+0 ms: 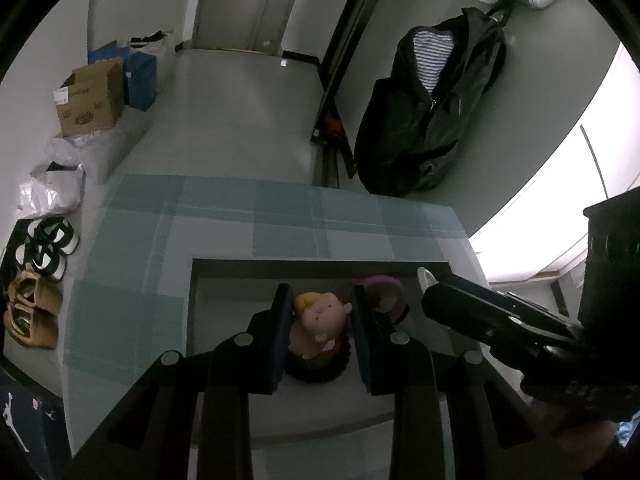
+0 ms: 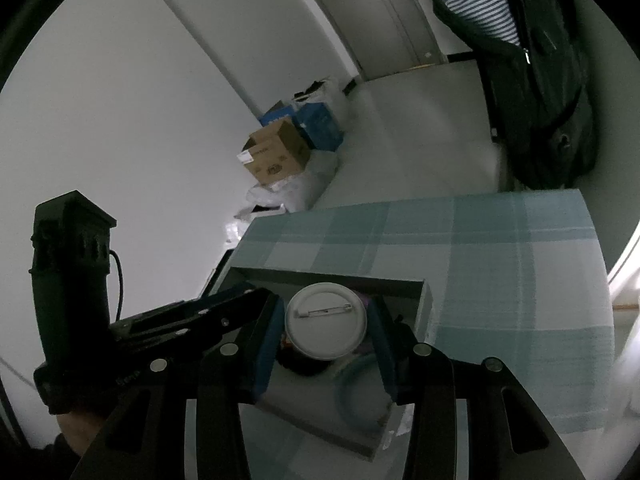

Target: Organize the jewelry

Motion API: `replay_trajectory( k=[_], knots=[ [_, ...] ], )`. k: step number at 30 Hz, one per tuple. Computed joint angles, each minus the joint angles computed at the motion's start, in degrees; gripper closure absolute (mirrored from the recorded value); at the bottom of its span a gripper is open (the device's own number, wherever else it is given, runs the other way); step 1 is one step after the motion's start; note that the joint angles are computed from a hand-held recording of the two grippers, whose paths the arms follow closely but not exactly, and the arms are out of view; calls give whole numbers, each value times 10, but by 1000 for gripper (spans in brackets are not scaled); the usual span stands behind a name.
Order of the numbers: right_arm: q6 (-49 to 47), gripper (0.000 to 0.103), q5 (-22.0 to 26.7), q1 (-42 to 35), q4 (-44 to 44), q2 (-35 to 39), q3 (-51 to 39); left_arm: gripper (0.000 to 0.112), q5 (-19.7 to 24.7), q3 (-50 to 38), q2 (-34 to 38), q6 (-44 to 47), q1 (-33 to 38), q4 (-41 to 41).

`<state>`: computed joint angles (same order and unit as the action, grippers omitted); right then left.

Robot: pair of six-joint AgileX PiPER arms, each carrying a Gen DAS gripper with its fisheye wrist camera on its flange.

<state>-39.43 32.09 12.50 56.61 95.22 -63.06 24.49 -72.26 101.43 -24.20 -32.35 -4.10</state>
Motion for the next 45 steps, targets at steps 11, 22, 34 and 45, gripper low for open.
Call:
replay_trajectory(
  k=[11, 22, 34, 45],
  knots=[
    [8, 60, -5, 1, -11, 2, 0, 89, -10, 3, -1, 24, -4, -20],
    [-19, 49, -21, -16, 25, -20, 24, 53, -10, 11, -17, -23, -12, 17],
    [-54, 39, -49, -18, 46, -70, 67, 53, 13, 30, -52, -229, -52, 233],
    [-154, 18, -82, -8, 123, -130, 130, 46, 40, 82, -90, -492, -108, 494]
  ],
)
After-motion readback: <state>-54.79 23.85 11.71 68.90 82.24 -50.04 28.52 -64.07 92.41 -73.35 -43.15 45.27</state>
